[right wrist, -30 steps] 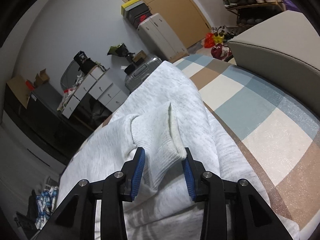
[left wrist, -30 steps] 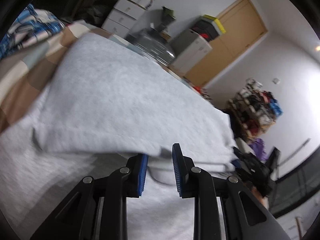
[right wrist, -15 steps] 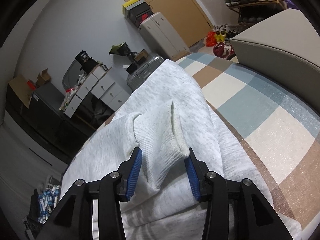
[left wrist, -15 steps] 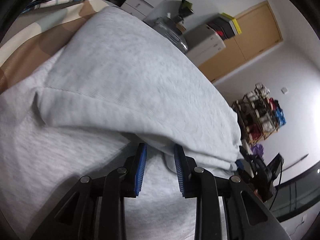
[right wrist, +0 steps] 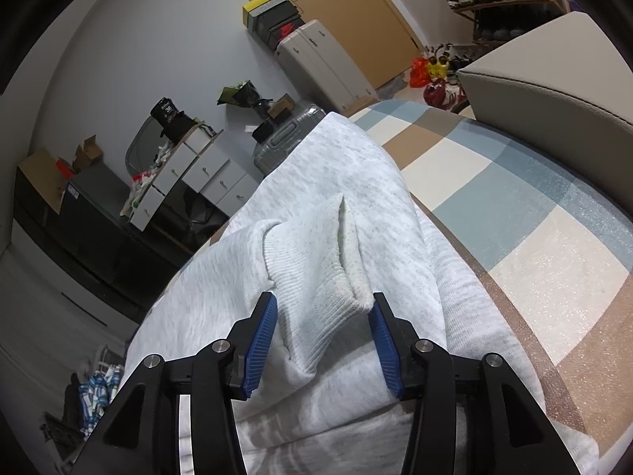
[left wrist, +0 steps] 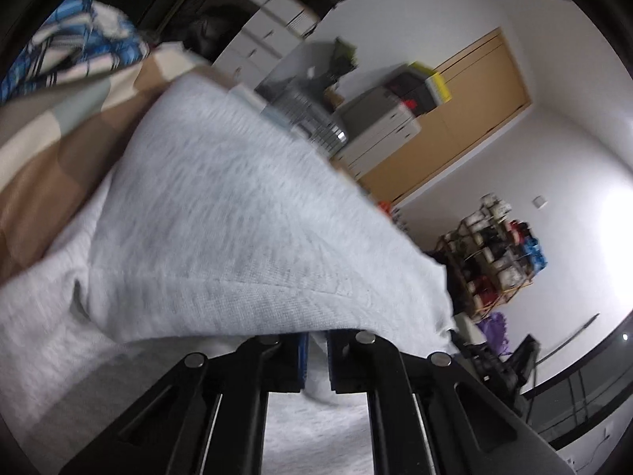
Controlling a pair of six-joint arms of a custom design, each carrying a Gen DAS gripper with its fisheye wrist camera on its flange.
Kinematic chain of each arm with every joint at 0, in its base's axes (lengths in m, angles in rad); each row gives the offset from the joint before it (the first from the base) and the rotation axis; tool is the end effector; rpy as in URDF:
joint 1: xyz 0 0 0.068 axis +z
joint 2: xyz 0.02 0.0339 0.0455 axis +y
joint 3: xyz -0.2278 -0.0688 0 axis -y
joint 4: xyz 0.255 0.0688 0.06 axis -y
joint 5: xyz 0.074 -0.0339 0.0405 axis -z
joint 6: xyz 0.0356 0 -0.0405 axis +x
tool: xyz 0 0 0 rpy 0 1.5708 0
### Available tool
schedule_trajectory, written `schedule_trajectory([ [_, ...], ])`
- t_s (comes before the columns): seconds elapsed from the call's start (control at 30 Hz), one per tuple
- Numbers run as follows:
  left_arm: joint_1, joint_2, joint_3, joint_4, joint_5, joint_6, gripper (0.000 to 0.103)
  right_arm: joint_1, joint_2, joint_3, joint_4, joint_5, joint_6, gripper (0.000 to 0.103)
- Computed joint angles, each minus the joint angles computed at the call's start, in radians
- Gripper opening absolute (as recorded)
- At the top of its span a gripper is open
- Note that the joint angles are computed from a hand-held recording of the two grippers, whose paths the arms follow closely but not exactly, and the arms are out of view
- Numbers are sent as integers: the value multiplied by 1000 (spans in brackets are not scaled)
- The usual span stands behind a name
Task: Fold large clothes
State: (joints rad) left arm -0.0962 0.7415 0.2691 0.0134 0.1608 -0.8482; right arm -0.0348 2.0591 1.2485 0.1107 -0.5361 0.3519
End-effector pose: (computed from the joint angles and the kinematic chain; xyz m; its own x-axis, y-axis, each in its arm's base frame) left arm 0.2027 -0.0253 0.1564 -0.4699 -0.6985 -0.5397 -0.1736 0.6726 -0.7194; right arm 0.4264 0.0033 0.1038 -0.7286 0.3219 -0.6046 -0.1166 0.8116 0.5725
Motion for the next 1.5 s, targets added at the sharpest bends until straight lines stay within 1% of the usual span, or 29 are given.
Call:
schedule_trajectory([
  [0.03,-8,-34,-13,3,-14,6,2,1,0,-1,0,1,-3,50],
  [0.1,1,-23,-12,-3,-12,18,2,3,-2,-2,-1,4,-7,50],
  [0.23,42,125,28,-3,39,-7,2,4,-3,-5,3,4,-12,52],
  [0.27,50,126,27,-5,47,-4,2,6,0,-2,1,3,-17,53],
  [0.3,43,110,26,-13,36,-2,2,6,6,9,-9,-1,-26,55],
  [0.33,31,103,34,-28,19,3,2,9,12,24,-32,-3,-44,58],
  [0.4,4,102,48,-60,-20,16,2,17,8,62,-140,15,-112,58],
  [0.43,0,111,53,-59,-24,15,2,16,-22,51,-189,24,-146,58],
  [0.53,16,126,53,-44,2,4,2,-12,-148,-84,-175,-18,-177,58],
  [0.57,21,130,54,-42,11,1,2,-18,-175,-112,-187,-27,-205,59],
  [0.6,21,139,62,-40,17,-2,2,-23,-184,-118,-226,-27,-230,59],
  [0.67,24,141,64,-39,23,-6,2,-36,-171,-98,-296,-37,-240,58],
  [0.73,21,132,62,-45,17,-3,3,-40,-159,-81,-309,-41,-232,57],
  [0.83,23,130,61,-42,14,7,3,-20,-118,-25,-343,11,-189,57],
  [0.9,29,127,60,-41,22,10,3,6,-101,-12,-311,66,-185,54],
  [0.93,31,129,61,-40,24,12,3,25,-90,0,-302,99,-191,49],
  [1.0,32,129,61,-41,24,15,2,48,-77,21,-310,144,-229,11],
  [1.03,34,128,60,-41,25,18,3,45,-90,12,-307,122,-228,4],
  [1.1,35,126,58,-37,26,19,3,23,-218,-115,-188,83,-224,4],
  [1.13,40,132,57,-30,39,20,3,6,-271,-158,-152,61,-225,3],
  [1.2,44,144,61,-23,56,25,3,-5,-259,-132,-188,53,-228,3],
  [1.23,41,152,66,-24,58,30,3,-1,-222,-100,-214,77,-238,3],
  [1.27,36,164,76,-32,56,39,3,12,-150,-27,-294,123,-260,6],
  [1.3,34,165,79,-40,50,44,3,20,-92,34,-374,145,-267,8],
  [1.33,38,164,78,-41,50,43,3,22,-82,45,-405,154,-253,10],
  [1.4,55,166,72,-32,76,29,3,5,-178,-44,-371,120,-284,18],
  [1.43,65,171,70,-27,91,23,4,-12,-238,-96,-357,87,-307,32],
  [1.47,73,179,71,-27,102,20,5,-38,-300,-147,-353,34,-332,53],
  [1.5,74,178,72,-31,105,20,6,-70,-353,-186,-370,-18,-367,63],
])
